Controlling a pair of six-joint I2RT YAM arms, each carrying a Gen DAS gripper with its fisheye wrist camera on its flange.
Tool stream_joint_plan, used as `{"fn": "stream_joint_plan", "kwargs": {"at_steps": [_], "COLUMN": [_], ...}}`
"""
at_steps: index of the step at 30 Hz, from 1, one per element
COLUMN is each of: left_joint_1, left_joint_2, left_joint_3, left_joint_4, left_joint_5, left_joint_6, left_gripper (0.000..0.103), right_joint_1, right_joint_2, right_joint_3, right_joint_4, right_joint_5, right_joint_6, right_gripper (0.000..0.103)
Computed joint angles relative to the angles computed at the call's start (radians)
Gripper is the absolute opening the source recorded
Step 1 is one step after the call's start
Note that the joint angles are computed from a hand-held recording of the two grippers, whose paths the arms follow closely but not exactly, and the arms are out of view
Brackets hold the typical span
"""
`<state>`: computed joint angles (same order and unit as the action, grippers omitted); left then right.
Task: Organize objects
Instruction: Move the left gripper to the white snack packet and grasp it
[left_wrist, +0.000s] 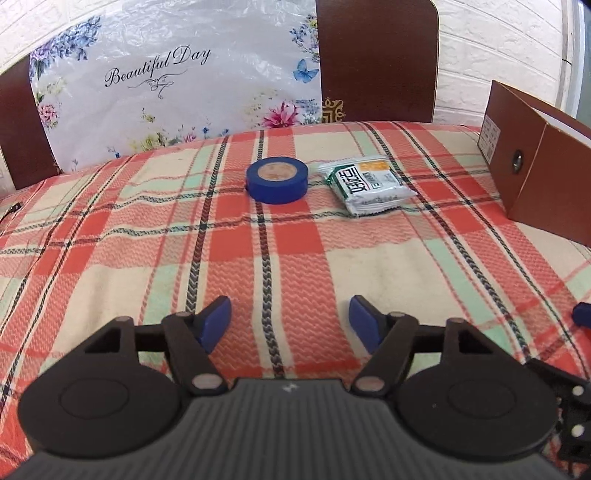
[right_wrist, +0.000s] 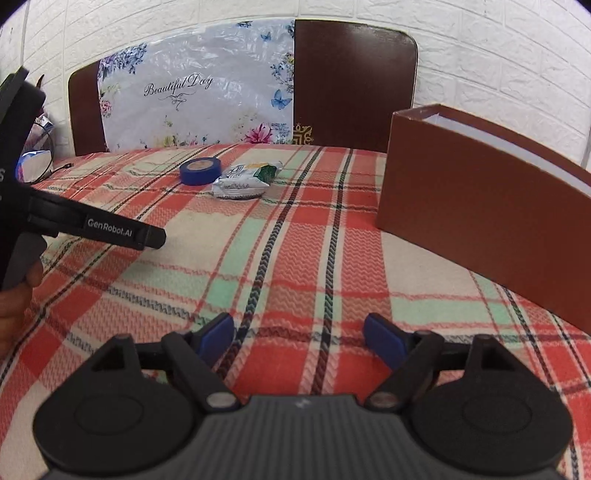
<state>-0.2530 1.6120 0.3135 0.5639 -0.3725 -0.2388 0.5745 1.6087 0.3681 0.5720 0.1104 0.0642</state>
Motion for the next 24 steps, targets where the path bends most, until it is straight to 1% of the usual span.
{"fn": "stream_joint_plan", "kwargs": {"at_steps": [2,6,11,14,20,24], "left_joint_1": [0.008,0.009,0.034,0.054,0.106,0.15], "left_joint_2": [-0.007,0.006,0.023,0.033,0.053,0.061], "left_joint_3": [-0.021,-0.048,-0.061,-0.067,-0.076,-0.078], "left_joint_4": [0.025,0.087,0.137,0.165,0.217,0.242], "left_joint_5": [0.006,0.01,0.044,0.07,0.132,0.168], "left_joint_6": [0.006,0.025,0.057,0.079,0.129,0.155], "left_gripper": [0.076,0.078,0.082,0.084,0.086,0.086], "right_joint_1": [-0.004,0.022,0.053,0.073,0.113,0.125], "right_joint_2": [-0.002,0.015,0.046,0.067,0.137,0.205], "right_joint_3": [-0.001,0.026,0.071,0.098,0.186,0.278], "right_joint_4": [-0.007,-0.029,-0.061,-0.073,-0.095,-0.11], "right_joint_5": [-0.002,0.042,0.082,0.107,0.125,0.114], "right_joint_6": [0.013,0.04,0.084,0.098,0.093,0.056], "right_gripper": [0.086,0.088,0.094,0.094,0.094,0.093]}}
